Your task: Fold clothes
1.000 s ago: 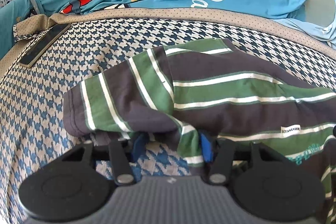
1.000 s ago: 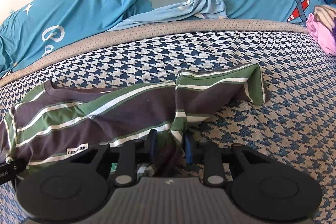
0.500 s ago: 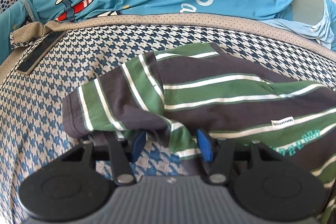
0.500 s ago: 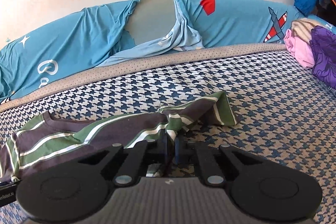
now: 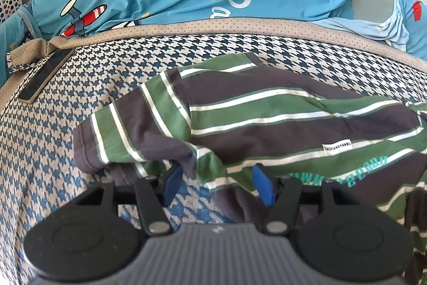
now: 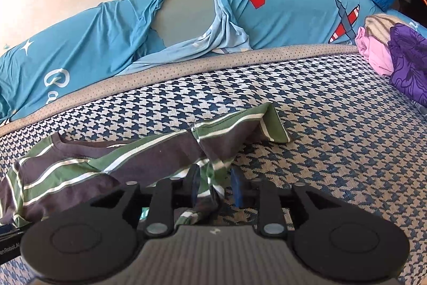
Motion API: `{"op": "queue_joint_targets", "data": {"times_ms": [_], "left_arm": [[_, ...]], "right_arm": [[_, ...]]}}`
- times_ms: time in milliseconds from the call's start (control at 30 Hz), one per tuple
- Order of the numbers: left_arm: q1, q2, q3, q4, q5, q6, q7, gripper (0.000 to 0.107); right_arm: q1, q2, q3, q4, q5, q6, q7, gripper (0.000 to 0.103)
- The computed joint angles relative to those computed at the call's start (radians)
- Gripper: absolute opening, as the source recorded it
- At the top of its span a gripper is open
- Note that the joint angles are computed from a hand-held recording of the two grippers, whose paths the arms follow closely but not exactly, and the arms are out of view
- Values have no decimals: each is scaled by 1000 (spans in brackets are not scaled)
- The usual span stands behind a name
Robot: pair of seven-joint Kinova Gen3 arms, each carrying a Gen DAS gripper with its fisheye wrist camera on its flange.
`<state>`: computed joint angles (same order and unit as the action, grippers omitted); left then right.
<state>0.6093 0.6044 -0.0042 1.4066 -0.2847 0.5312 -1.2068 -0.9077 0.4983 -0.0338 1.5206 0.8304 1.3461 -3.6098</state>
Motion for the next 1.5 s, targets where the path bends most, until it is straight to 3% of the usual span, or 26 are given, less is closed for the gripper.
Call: {"op": "queue_joint_targets", "data": {"times_ms": [367,1033,1233,1433,1500], "left_arm": [[-14,-3,26,11,20,-18,-35,82],[7,-7,33,59,40,-55,-121,82],[3,-8,27,59,50,-60,-117,68],[-102,-3,100,-7,121,-3,-200,67],[-111,2,92,-39,127,14,-220,70]], "right_arm": [[6,17,1,-25,-16,-7,47,29],[3,34,15,-46,-43,-19,92,29],[11,32,16,-43,-54,-35,98,29],[47,-48,11,64,-23,-146,73,35],[69,-80,4,111,-15,-196,52,35]]}}
